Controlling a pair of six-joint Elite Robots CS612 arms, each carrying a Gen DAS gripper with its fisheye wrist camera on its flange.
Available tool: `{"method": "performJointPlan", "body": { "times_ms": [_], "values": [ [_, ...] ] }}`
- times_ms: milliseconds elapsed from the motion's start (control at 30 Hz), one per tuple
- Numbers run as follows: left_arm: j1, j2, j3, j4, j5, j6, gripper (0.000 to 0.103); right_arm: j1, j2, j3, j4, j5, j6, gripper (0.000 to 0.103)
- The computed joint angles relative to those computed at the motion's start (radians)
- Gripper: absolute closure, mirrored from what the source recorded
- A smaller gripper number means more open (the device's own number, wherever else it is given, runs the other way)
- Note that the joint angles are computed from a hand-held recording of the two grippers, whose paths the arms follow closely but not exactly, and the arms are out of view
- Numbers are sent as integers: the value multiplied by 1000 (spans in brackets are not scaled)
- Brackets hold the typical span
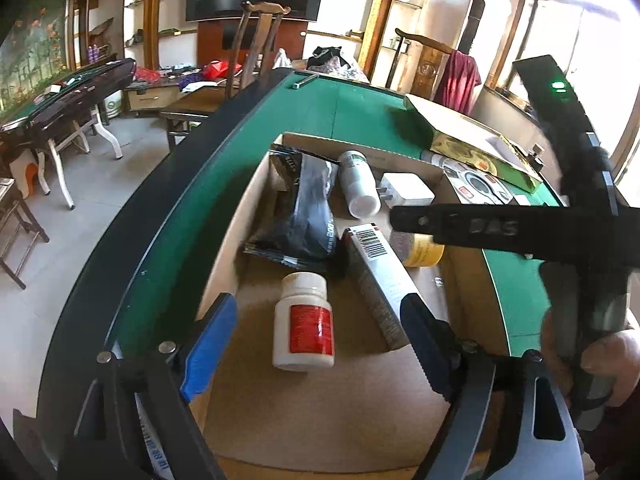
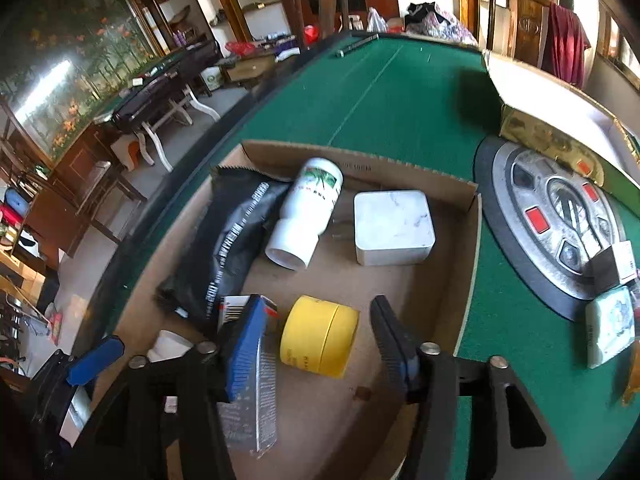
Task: Organize objects
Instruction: 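Carry red-label bottle into box with left gripper while right drops yellow container in, then release the red-label bottle and withdraw both grippers back over the table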
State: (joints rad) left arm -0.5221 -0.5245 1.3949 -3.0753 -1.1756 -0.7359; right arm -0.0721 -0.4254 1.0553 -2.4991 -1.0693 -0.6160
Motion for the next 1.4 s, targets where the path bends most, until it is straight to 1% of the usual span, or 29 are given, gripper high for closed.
{"method": "performJointPlan", "body": {
  "times_ms": [167, 367, 500, 700, 967, 1100, 1200, 1400],
  "values": [
    [-9, -14, 13, 19, 20, -9, 19, -19, -30, 56, -59, 35, 5, 26],
    [-31, -27, 19, 32, 75, 15, 19, -47, -56, 101, -116, 55, 24, 20],
    [-44, -31, 14, 40, 103, 28, 19, -72, -71, 133, -172, 42, 39, 16],
    [-64, -38, 5, 67, 145, 49, 19, -121, -58, 106, -204, 13, 105, 12],
    [-93, -27, -38, 113, 194, 116, 18, -197, -33, 57, -253, -57, 218, 9],
    [-104, -15, -68, 138, 197, 147, 18, -231, -22, 37, -248, -57, 269, 8],
    [-112, -3, -96, 164, 198, 175, 18, -248, -12, 24, -242, -63, 292, 8],
    [-127, 18, -148, 214, 206, 229, 18, -270, 15, -10, -210, -66, 305, 8]
  ]
}}
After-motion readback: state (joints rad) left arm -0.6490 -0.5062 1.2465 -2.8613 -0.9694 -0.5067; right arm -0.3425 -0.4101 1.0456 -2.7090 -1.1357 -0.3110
